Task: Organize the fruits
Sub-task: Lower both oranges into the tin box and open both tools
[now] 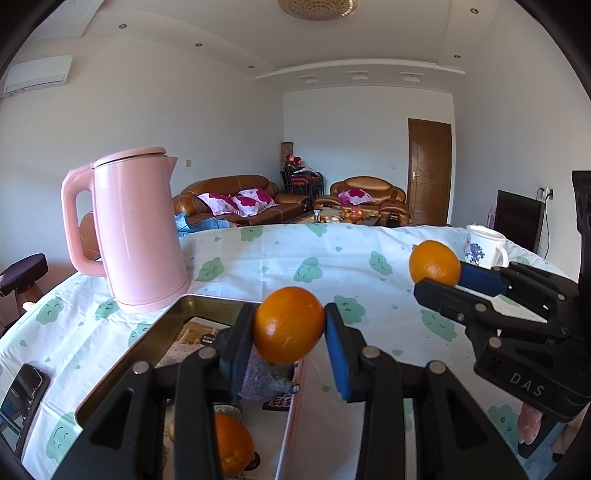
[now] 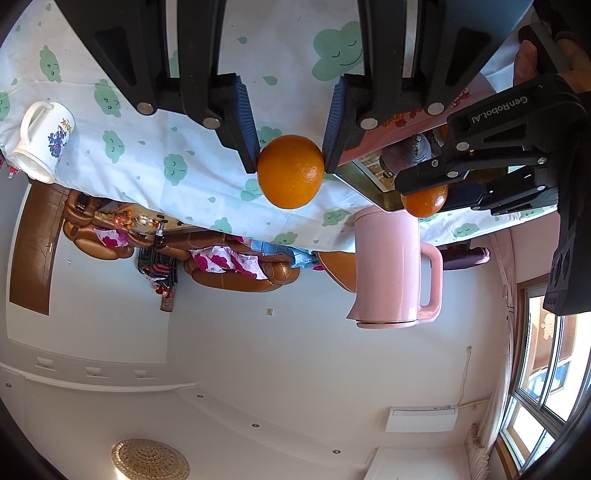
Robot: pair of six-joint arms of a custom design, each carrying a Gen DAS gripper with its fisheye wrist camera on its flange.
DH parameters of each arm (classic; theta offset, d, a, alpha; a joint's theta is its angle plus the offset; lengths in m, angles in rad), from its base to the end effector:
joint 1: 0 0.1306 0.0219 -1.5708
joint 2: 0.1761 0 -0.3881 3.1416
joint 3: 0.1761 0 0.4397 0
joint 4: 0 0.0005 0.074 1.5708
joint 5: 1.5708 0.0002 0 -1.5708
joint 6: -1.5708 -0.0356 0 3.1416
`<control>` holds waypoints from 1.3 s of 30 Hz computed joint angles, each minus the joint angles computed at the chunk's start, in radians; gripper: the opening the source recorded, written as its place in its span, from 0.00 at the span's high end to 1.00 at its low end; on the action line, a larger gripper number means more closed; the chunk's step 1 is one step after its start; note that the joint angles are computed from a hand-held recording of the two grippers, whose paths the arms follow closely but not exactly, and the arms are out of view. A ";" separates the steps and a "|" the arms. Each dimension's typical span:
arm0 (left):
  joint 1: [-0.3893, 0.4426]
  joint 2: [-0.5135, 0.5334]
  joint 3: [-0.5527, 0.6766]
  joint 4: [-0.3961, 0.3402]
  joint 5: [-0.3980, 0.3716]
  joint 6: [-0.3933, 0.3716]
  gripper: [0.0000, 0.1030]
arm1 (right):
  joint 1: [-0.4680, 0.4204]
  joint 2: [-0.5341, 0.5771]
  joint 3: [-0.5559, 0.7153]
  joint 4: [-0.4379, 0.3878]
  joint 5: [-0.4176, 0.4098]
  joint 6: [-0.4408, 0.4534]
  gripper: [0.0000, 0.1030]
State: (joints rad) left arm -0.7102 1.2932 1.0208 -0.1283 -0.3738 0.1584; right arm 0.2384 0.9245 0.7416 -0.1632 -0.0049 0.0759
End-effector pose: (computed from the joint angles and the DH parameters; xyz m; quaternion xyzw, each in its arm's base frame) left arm 0.3908 -0.3195 0.3564 0.1244 0.8161 -0.0878 0.5574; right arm 0.3708 0.0898 0.3592 -0.1294 0.8080 0.0486 0.5727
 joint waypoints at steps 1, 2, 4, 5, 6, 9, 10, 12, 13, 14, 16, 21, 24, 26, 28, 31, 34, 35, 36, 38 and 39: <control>0.003 -0.003 -0.002 -0.001 0.000 0.002 0.62 | 0.005 0.002 0.002 -0.001 0.002 0.003 0.64; 0.006 -0.007 -0.006 -0.002 -0.002 0.003 0.62 | 0.010 0.004 0.003 -0.002 0.003 0.005 0.64; 0.012 -0.012 -0.010 -0.006 -0.002 0.005 0.62 | 0.021 0.009 0.006 -0.003 0.005 0.008 0.64; 0.015 -0.015 -0.012 -0.007 -0.003 0.006 0.62 | 0.028 0.012 0.009 -0.004 0.007 0.011 0.64; 0.018 -0.017 -0.014 -0.008 -0.003 0.007 0.62 | 0.034 0.015 0.011 -0.005 0.008 0.013 0.64; 0.027 -0.026 -0.023 -0.009 -0.006 0.009 0.62 | 0.052 0.022 0.015 -0.005 0.013 0.020 0.64; 0.029 -0.030 -0.027 -0.009 -0.008 0.010 0.62 | 0.057 0.024 0.017 -0.005 0.014 0.022 0.64; 0.035 -0.036 -0.032 -0.011 -0.009 0.013 0.62 | 0.067 0.029 0.022 -0.006 0.016 0.024 0.64; 0.038 -0.039 -0.034 -0.012 -0.009 0.015 0.62 | 0.070 0.031 0.023 -0.004 0.016 0.025 0.64; 0.040 -0.041 -0.037 -0.012 -0.009 0.016 0.62 | 0.074 0.034 0.024 -0.004 0.018 0.026 0.64; 0.046 -0.047 -0.043 -0.012 -0.010 0.016 0.62 | 0.081 0.037 0.027 -0.003 0.020 0.027 0.64; 0.055 -0.058 -0.051 -0.015 -0.015 0.019 0.62 | 0.092 0.049 0.033 0.001 0.016 0.029 0.64; 0.058 -0.063 -0.056 -0.017 -0.019 0.019 0.62 | 0.105 0.056 0.038 0.002 0.022 0.032 0.64; 0.062 -0.068 -0.059 -0.020 -0.022 0.018 0.62 | 0.112 0.062 0.042 0.001 0.023 0.033 0.64; 0.067 -0.073 -0.061 -0.022 -0.026 0.020 0.62 | 0.119 0.068 0.046 0.003 0.023 0.035 0.64; 0.081 -0.079 -0.064 -0.030 -0.027 0.026 0.62 | 0.126 0.080 0.054 0.004 0.021 0.039 0.64; 0.094 -0.084 -0.067 -0.041 -0.028 0.033 0.62 | 0.137 0.089 0.061 0.003 0.021 0.044 0.64; 0.099 -0.086 -0.068 -0.045 -0.027 0.036 0.62 | 0.140 0.092 0.064 0.003 0.020 0.045 0.64; 0.102 -0.088 -0.070 -0.047 -0.026 0.038 0.62 | 0.144 0.095 0.066 0.003 0.021 0.047 0.64; 0.110 -0.089 -0.071 -0.050 -0.023 0.039 0.62 | 0.151 0.099 0.069 0.001 0.022 0.050 0.64; 0.113 -0.090 -0.073 -0.052 -0.023 0.041 0.62 | 0.154 0.103 0.072 0.001 0.021 0.050 0.64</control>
